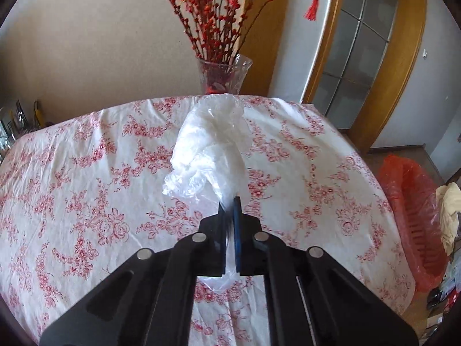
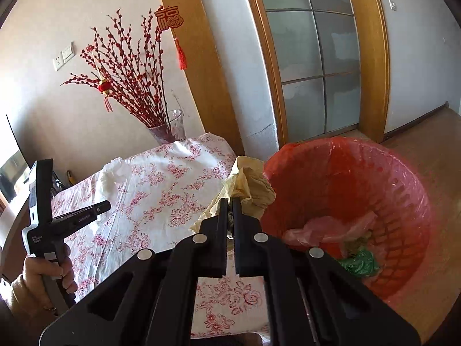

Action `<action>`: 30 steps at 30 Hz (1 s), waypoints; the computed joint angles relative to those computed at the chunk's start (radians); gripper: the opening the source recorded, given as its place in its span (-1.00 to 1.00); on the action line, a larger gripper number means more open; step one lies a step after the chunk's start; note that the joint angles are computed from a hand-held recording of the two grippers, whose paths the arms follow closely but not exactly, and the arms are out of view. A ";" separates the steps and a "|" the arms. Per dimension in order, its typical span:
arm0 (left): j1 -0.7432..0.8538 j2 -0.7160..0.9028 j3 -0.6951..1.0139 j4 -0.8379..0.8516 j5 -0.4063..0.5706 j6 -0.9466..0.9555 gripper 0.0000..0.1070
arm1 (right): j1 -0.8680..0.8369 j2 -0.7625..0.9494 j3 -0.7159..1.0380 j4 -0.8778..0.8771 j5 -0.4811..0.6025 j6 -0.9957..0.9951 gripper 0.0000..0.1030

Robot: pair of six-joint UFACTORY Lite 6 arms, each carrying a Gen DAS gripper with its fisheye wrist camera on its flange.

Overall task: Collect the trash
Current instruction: 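Grasp the tan crumpled paper with the right gripper while the left gripper grasps the white plastic bag, then carry both items over the red basket and open both grippers to drop them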

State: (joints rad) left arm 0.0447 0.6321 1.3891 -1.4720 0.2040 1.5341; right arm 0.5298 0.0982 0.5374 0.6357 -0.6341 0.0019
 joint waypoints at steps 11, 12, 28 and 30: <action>-0.102 -0.244 -0.217 -0.149 0.176 0.164 -0.90 | -0.096 -0.273 -0.208 0.008 -0.006 -0.021 -0.93; -0.119 -0.260 -0.227 -0.148 0.181 0.162 -0.90 | -0.104 -0.297 -0.223 0.011 -0.004 -0.027 -0.93; -0.414 -0.315 -0.276 -0.238 0.167 0.189 -0.89 | -0.280 -0.609 -0.392 -0.011 0.093 -0.095 -0.93; -0.436 -0.290 -0.255 -0.243 0.165 0.188 -0.89 | -0.307 -0.628 -0.402 -0.038 0.103 -0.079 -0.93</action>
State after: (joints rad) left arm -0.3908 0.3421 1.1340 -1.7148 0.3694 1.7217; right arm 0.2227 -0.5295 0.1359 0.5977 -0.5306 -0.0775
